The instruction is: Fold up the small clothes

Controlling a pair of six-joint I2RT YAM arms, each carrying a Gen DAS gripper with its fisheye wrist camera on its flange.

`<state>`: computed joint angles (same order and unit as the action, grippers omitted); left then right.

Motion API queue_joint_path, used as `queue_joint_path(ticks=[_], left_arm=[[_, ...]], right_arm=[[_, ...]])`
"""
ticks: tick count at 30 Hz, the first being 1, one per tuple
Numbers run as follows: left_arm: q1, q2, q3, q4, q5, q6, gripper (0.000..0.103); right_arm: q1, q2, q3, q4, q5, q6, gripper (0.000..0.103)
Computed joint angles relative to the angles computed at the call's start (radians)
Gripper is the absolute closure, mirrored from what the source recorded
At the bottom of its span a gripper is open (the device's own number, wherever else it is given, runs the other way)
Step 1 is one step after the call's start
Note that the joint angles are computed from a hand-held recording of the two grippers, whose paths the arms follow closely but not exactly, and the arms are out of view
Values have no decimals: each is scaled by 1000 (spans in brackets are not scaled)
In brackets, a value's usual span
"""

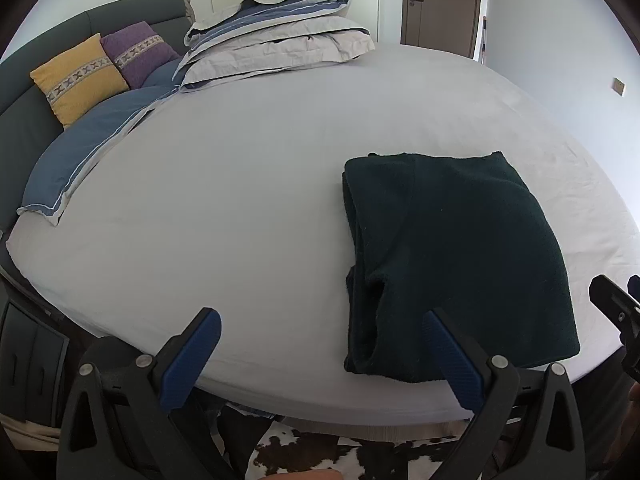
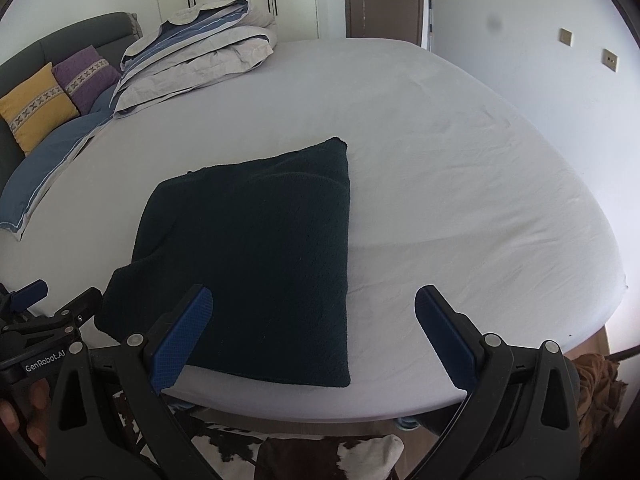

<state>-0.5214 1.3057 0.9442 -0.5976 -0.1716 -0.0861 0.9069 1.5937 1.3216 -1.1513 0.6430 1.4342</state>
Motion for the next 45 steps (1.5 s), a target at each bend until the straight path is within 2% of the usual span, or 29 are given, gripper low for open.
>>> queue_joint_path(ticks=[16, 45], left_arm=[[-5, 15, 4, 0, 2, 2, 0], [-12, 30, 4, 10, 7, 0, 0]], right_arm=[[-15, 13, -18, 42, -25, -15, 0], [6, 36, -9, 41, -36, 15, 0]])
